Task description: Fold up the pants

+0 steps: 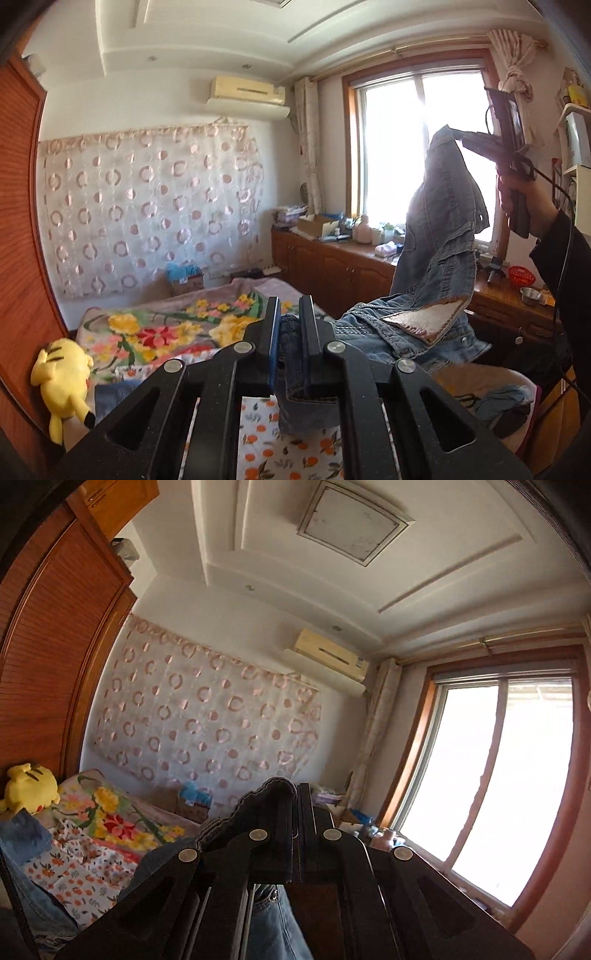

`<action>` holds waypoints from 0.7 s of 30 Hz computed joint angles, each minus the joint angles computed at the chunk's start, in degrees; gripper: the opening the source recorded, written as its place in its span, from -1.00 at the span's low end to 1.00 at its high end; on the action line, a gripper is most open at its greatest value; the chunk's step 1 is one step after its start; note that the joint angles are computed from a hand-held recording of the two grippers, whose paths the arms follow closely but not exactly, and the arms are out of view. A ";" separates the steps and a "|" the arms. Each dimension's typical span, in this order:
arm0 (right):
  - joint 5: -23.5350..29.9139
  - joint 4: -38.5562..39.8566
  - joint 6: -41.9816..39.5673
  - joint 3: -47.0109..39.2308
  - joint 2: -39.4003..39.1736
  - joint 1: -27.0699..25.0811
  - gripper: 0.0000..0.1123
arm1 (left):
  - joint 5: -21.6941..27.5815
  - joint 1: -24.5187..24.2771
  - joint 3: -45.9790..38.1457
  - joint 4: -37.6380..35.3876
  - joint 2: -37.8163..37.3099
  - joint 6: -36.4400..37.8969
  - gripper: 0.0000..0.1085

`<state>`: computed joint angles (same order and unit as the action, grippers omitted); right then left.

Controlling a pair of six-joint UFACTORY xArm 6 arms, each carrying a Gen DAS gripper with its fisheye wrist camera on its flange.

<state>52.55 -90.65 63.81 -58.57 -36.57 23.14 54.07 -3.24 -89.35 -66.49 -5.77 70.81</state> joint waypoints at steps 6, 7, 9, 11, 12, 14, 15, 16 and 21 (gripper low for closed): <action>-5.70 -0.97 5.48 -3.95 14.19 0.89 -0.97 | -5.90 0.59 7.06 3.61 0.30 2.80 -0.81; -6.76 -1.28 6.66 -5.63 17.47 1.11 -0.97 | -5.79 0.92 7.47 4.00 0.49 2.29 -0.81; -8.48 -1.77 8.28 -9.18 23.69 1.59 -0.97 | -6.48 1.50 8.22 5.13 1.49 1.55 -0.81; -10.45 -1.85 9.32 -13.73 30.30 2.05 -0.97 | -7.63 1.95 9.20 5.70 2.16 1.71 -0.81; -11.55 -1.79 9.46 -15.87 33.07 1.93 -0.97 | -7.57 2.47 9.72 5.79 2.59 1.80 -0.81; -13.99 -1.38 9.46 -20.99 39.30 1.98 -0.97 | -7.35 3.37 10.10 6.67 4.09 1.07 -0.81; -15.45 -0.45 8.48 -24.74 42.93 1.84 -0.97 | -7.52 3.89 10.53 7.04 4.78 1.16 -0.81; -16.73 -0.12 8.56 -27.95 46.61 1.92 -0.97 | -7.69 4.38 10.76 7.71 5.70 0.90 -0.81; -24.41 8.35 1.02 -46.92 65.09 0.39 -0.97 | -9.18 6.03 12.25 9.81 8.87 0.26 -0.80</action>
